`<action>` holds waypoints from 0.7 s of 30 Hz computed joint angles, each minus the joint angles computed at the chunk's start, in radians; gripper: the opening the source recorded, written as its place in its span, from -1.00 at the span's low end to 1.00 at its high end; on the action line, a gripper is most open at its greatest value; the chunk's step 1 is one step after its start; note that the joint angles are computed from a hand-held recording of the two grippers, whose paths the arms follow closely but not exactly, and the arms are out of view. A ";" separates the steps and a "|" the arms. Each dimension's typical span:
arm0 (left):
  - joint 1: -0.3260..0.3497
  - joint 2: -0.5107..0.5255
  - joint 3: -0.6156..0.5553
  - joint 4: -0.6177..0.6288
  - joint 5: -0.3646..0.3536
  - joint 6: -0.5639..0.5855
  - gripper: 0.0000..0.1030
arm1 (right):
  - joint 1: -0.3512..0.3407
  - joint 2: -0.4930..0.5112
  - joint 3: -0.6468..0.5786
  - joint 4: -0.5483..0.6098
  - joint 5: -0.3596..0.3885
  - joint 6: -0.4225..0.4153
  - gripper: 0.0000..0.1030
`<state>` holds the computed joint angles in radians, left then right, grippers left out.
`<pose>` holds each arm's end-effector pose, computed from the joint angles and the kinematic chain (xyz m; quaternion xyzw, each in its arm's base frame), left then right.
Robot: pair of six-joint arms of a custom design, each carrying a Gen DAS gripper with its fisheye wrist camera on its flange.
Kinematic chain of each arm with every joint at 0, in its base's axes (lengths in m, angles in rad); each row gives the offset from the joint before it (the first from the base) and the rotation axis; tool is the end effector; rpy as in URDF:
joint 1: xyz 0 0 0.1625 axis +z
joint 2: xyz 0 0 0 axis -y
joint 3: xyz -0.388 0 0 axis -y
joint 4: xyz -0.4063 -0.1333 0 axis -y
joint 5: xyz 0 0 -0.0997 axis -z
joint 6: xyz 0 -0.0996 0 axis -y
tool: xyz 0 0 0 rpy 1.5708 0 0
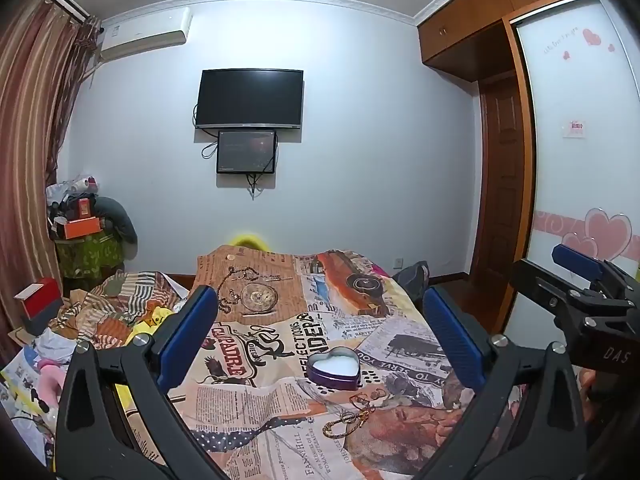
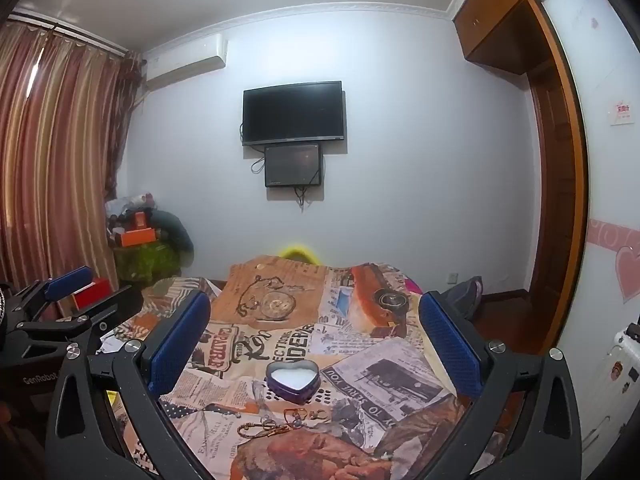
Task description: Organize jewelry
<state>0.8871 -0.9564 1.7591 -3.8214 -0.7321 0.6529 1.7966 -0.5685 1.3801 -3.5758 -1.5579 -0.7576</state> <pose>-0.2083 -0.5839 0.2781 0.2123 0.7042 -0.6096 0.2957 0.2959 -0.6872 0.1326 0.3937 -0.7275 0.5436 0.1425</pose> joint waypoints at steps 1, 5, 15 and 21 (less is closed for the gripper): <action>0.002 -0.007 0.005 0.003 -0.002 -0.001 1.00 | 0.000 0.000 0.000 0.002 -0.002 -0.001 1.00; -0.001 -0.002 -0.006 0.014 0.000 -0.003 1.00 | 0.001 0.000 -0.001 0.002 -0.007 -0.002 1.00; 0.001 0.003 -0.001 0.007 0.000 0.003 1.00 | 0.002 -0.004 0.004 0.004 -0.011 -0.001 1.00; 0.006 0.007 -0.006 0.003 -0.002 0.001 1.00 | 0.003 -0.006 0.008 0.003 -0.012 -0.001 1.00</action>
